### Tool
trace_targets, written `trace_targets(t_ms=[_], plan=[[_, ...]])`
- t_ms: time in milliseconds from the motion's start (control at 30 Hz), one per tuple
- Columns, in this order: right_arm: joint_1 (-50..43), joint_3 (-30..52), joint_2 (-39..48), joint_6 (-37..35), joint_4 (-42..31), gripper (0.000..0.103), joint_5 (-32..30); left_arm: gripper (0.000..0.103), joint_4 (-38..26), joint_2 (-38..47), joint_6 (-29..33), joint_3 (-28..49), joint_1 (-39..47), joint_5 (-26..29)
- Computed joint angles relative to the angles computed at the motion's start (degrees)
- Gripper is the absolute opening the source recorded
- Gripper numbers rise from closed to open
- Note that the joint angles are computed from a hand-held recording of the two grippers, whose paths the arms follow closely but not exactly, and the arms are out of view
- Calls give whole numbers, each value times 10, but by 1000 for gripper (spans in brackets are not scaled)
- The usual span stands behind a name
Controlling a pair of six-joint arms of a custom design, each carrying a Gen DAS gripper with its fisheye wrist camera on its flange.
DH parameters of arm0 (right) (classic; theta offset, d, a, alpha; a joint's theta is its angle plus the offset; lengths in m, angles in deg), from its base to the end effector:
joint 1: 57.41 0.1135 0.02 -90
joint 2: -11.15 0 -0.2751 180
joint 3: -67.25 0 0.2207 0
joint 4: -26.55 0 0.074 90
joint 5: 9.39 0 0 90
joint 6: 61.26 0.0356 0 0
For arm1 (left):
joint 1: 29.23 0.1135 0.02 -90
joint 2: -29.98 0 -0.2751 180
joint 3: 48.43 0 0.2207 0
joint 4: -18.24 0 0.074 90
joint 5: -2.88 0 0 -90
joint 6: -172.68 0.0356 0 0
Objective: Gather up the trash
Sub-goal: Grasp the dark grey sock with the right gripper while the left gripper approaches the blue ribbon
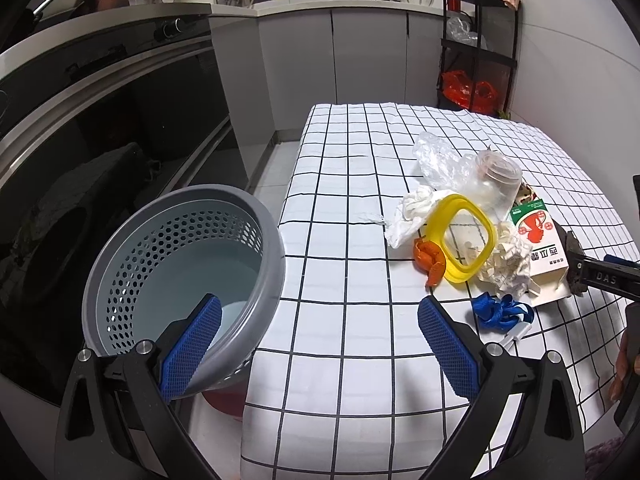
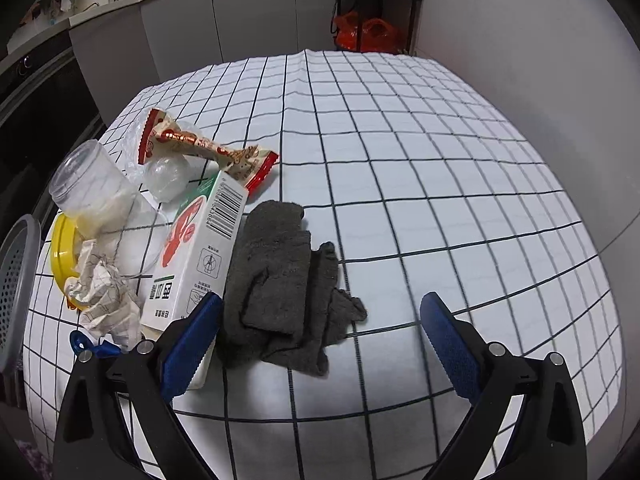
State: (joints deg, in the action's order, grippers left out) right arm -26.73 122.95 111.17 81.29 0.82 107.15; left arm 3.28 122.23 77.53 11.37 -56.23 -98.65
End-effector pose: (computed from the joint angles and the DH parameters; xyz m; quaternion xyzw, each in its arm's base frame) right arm 0.2333 0.1199 0.1307 0.2209 0.9336 -0.0570 0.2762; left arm 0.2623 -0.1256 0.1898 0.1399 0.9171 -0.0101 0.3731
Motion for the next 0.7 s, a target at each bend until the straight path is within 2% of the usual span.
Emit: trace_targets(t_ms=[133,233,300,367,400,433,467,700], plan=[[-7,4,18,-11,13,91,-19,97,1,3,0,1,-1,5],[-3,0,13,-16,25,70,-30,97,3,5,-3,2,1,16],[6,6,12,-16,17,63,-21,97,4,9,-4,3,0,20],[11,7,8,-20,20,46,-19,97,6,12,-5,3,-1,24],[13,7,3,-21,17,43,-15,97,8,13,-5,3,-1,27],[14,3,-4,-23,21,32,-16,97,12,13,-5,1,-3,30],[14,-1,-11,-20,21,28,-18,97,15,14,-5,-1,-6,32],[23,-31,-72,7,22,24,-15,97,37,22,-16,-14,-50,47]])
